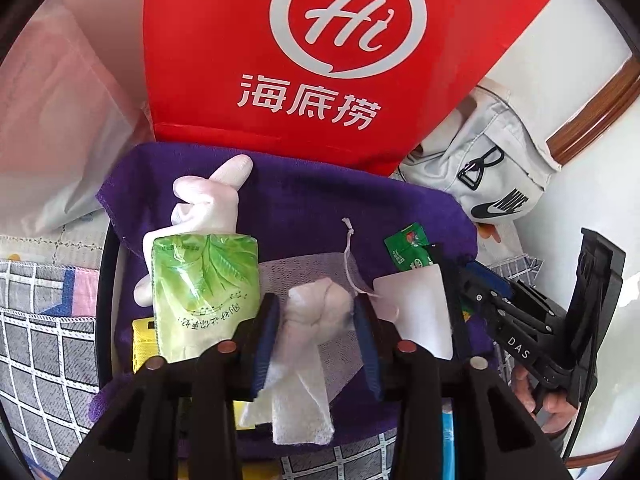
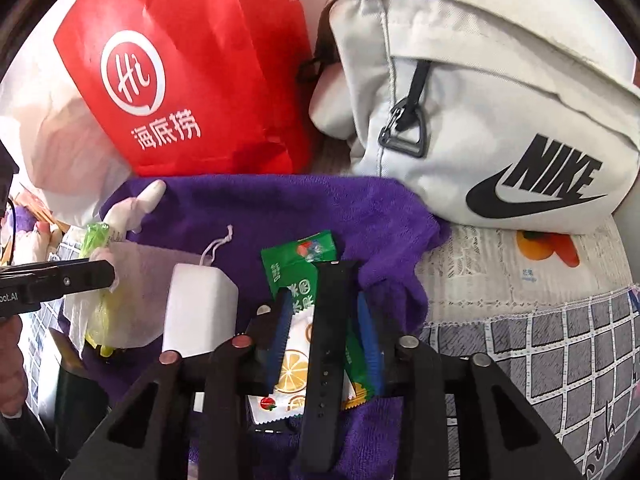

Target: Organize soft objects

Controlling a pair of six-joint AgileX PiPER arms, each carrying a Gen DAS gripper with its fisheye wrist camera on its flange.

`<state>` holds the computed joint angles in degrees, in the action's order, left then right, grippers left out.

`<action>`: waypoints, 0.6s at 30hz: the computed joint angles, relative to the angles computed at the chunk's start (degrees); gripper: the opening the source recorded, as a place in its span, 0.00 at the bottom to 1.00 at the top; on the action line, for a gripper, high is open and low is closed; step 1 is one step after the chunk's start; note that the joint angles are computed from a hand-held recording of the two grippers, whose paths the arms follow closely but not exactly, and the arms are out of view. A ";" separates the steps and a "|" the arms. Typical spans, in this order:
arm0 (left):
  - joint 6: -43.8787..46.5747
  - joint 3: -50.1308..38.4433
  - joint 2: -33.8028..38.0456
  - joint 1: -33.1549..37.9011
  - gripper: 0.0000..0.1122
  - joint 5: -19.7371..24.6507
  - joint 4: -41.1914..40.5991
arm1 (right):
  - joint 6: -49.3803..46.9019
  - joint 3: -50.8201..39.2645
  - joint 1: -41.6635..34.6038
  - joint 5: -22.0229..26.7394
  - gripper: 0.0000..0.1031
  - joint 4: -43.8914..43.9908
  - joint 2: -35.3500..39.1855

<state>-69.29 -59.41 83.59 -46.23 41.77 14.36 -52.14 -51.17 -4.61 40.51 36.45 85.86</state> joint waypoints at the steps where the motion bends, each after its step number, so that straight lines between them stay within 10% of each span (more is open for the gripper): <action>1: -0.18 -0.03 -0.05 0.01 0.37 0.01 0.10 | 0.14 -0.14 -0.10 0.29 0.34 -0.24 -0.10; 18: -7.00 -6.64 -0.62 -7.01 0.55 12.42 7.95 | 10.24 2.16 1.47 4.03 0.65 -10.48 -13.68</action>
